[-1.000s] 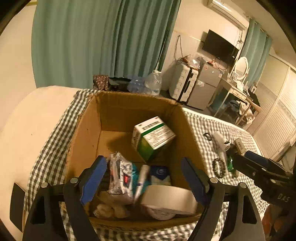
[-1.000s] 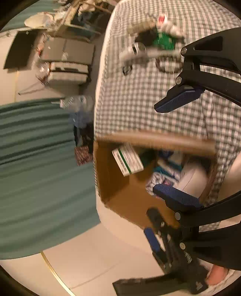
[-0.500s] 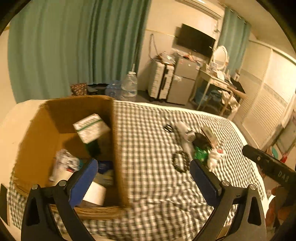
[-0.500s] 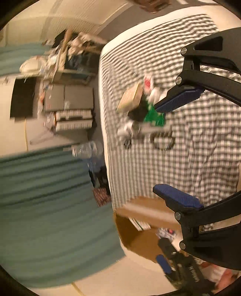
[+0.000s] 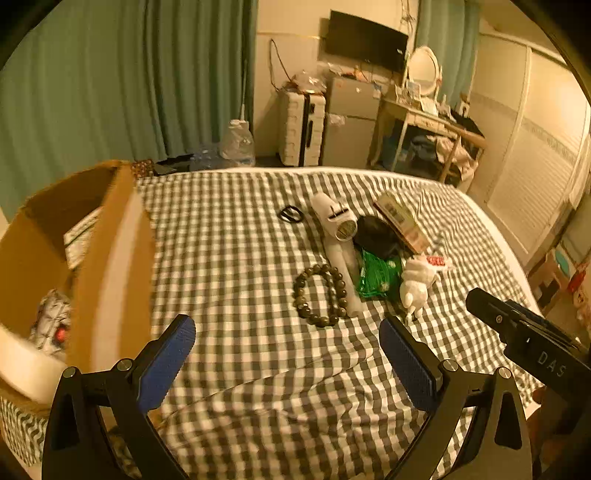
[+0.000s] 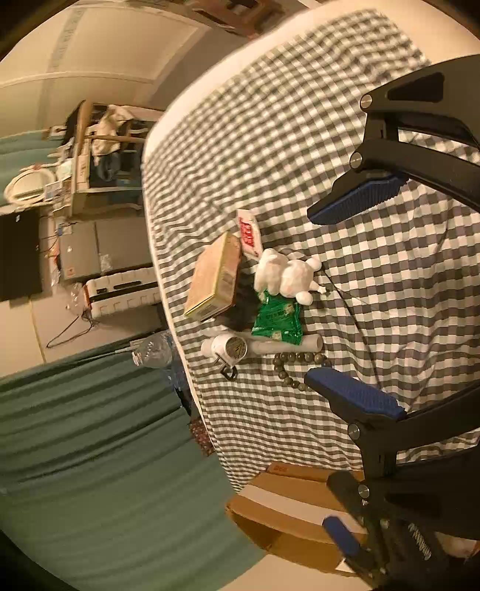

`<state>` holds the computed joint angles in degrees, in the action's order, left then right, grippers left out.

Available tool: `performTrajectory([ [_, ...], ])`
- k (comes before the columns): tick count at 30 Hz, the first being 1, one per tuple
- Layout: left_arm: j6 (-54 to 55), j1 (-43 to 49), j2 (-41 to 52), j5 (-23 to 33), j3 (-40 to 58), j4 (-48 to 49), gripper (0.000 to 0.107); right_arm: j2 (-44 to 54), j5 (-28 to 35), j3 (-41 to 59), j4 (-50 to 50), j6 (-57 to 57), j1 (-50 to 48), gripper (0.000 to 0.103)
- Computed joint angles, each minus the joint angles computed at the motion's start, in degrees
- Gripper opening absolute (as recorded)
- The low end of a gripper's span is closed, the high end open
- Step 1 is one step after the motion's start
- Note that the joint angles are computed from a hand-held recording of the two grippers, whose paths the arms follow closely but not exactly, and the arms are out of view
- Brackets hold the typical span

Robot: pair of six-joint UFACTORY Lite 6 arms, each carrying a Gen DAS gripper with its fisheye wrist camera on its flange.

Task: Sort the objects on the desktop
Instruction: 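Grasp the bead bracelet with left tool while right grasps white figurine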

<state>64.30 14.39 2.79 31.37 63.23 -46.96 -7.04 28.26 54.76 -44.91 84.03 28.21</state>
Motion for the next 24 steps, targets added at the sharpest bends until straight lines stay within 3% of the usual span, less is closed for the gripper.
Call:
performTrajectory([
  [9, -3.20, -8.66, 14.27, -8.49, 5.37, 1.88, 0.102, 8.35, -11.09, -1.59, 3.27, -3.76, -9.52, 0.081],
  [19, -7.87, -11.87, 32.06, -10.95, 19.24, 5.80, 0.102, 20.49, -14.60, 7.23, 12.88, -17.42, -14.86, 0.081],
  [24, -6.34, -10.71, 37.10, -7.11, 24.91, 3.10, 0.101, 24.82, -15.62, 10.51, 17.36, -22.51, -15.63, 0.081],
])
